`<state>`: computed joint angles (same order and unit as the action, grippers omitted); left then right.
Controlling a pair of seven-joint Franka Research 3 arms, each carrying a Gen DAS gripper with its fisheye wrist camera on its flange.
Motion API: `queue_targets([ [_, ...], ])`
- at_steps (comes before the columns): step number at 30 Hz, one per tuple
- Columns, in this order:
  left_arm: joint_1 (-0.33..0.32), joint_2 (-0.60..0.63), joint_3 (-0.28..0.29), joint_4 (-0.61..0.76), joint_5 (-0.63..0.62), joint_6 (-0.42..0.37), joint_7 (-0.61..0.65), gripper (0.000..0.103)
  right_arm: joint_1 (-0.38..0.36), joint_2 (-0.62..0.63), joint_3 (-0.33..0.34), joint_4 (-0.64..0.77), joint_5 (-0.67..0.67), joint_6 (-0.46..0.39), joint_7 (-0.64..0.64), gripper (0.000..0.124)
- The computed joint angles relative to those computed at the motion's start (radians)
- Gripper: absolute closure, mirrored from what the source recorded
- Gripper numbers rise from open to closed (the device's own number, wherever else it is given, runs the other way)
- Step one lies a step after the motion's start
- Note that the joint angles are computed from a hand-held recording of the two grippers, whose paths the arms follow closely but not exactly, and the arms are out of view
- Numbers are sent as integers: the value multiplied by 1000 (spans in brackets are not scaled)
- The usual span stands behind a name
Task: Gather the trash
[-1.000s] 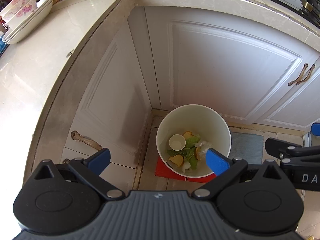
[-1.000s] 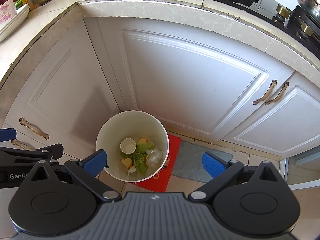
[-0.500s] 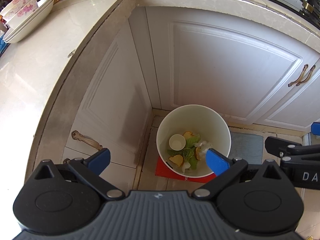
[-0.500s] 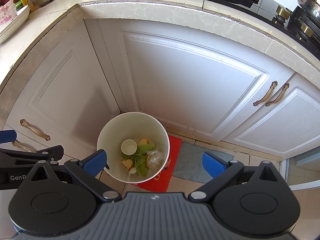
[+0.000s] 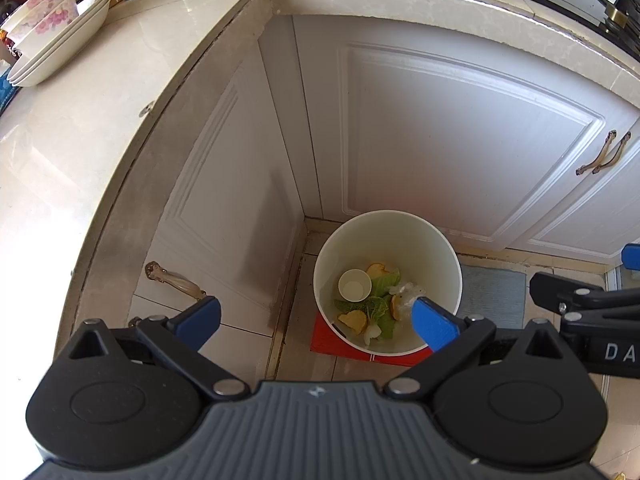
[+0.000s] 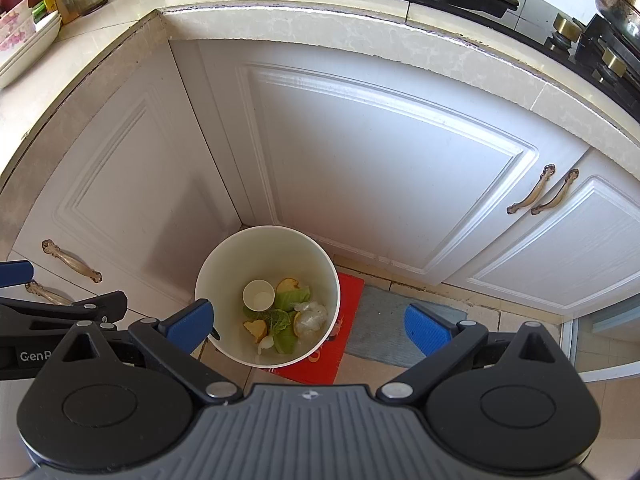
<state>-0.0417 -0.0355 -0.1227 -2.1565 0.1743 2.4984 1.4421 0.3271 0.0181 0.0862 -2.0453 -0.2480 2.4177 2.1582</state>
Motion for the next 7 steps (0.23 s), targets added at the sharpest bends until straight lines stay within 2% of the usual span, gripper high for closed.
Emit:
queue_targets([
  [7, 1, -1, 0, 0, -2, -1, 2, 2, 0, 3, -1, 5, 0, -2, -4, 21],
])
